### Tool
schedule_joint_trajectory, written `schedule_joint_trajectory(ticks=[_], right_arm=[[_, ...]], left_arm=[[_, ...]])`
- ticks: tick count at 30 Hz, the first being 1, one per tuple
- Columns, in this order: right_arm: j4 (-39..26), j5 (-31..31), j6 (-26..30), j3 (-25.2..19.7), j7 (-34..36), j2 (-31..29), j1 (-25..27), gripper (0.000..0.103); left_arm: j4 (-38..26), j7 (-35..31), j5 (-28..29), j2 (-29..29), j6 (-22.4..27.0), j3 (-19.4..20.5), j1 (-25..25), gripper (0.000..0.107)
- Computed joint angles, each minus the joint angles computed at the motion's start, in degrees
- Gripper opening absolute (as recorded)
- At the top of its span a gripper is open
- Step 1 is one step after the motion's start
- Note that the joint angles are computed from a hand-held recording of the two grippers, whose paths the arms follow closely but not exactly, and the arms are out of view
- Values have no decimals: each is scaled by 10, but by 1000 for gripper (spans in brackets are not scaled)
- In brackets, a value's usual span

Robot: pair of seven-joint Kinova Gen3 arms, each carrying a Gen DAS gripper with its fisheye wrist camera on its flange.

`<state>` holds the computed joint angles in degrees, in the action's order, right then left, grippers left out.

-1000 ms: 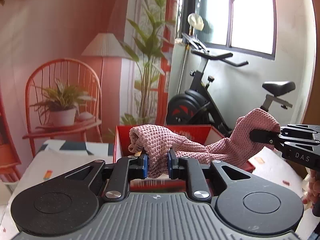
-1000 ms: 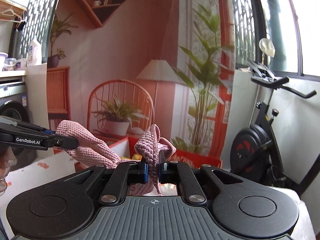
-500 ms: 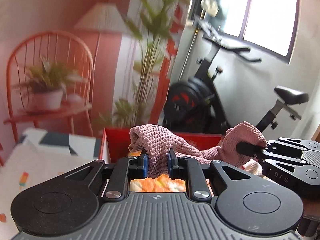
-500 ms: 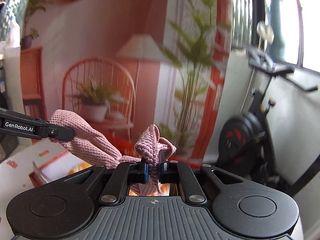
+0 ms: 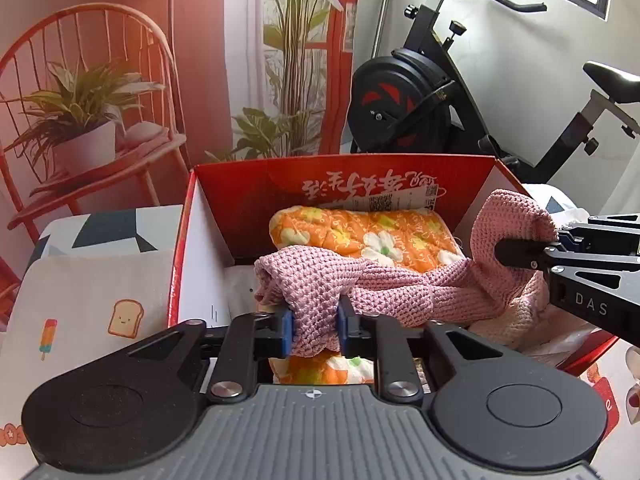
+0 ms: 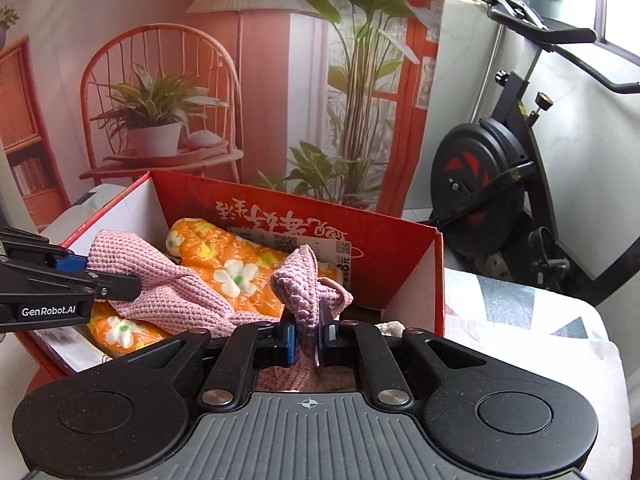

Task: Organize soft objects

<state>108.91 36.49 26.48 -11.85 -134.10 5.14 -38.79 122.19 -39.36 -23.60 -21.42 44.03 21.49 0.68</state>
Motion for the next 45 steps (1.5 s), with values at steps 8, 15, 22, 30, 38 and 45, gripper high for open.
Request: schedule_joint_trajectory(ticks=[8, 15, 22, 30, 38, 45], right_arm=[[24, 79, 6, -18, -66, -44, 0, 76], [57, 51, -20, -46, -58, -113, 47, 102], [83, -16, -30, -75, -55, -189, 89, 103], [87, -79, 6, -144, -52, -277, 151, 103], [74, -188, 59, -136, 1, -375, 142, 103], [35, -248, 137, -153, 47, -454, 162, 103]], left_arm=[[-8, 56, -40, -48, 36, 61, -36, 99], [-12, 49, -5, -126, 51, 83, -70, 103], [-66, 9, 21, -187, 133, 149, -139, 103], [-119, -47, 88, -262, 185, 128, -144, 103], [-209, -115, 130, -309, 301, 152, -200, 103], [-295, -149, 175, -359, 383, 140, -246, 103]])
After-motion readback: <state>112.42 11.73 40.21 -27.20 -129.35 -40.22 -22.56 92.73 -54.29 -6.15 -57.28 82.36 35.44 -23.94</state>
